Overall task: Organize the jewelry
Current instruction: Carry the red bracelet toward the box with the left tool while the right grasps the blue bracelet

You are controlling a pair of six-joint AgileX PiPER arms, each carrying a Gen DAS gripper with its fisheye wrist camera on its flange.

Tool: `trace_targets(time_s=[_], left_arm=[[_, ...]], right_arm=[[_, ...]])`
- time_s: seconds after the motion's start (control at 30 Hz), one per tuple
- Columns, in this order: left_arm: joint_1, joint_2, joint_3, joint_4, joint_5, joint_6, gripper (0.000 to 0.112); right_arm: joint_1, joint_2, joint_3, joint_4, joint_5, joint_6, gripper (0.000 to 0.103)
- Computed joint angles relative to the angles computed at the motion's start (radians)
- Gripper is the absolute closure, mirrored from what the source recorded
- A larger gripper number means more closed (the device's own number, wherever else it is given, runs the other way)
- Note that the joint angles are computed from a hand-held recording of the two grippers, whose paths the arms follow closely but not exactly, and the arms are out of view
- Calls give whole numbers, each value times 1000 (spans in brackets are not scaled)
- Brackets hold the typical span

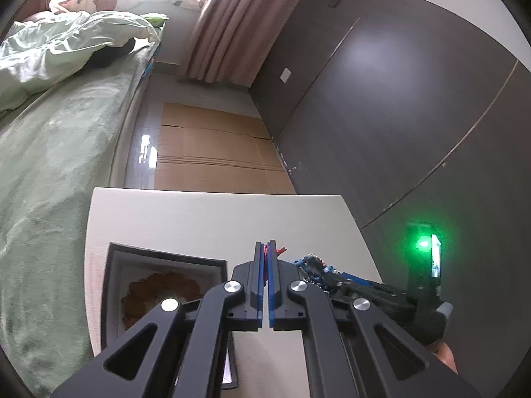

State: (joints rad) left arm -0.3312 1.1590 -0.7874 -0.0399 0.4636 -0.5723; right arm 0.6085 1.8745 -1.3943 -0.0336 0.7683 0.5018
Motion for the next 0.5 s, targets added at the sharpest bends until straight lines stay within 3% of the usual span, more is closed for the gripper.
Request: trace_targets(time_s=[0.13,0.33,0.5], left_arm=[[12,-28,15,16,4,-19,112],[24,-92,27,57,34,-63,112],[22,-136,40,106,66,-110,112]], right_arm=[[-7,-36,32,17,-36,-8,93],[-25,-82,52,100,-71,-79,93],[-70,-141,105,290,-123,-222,93]])
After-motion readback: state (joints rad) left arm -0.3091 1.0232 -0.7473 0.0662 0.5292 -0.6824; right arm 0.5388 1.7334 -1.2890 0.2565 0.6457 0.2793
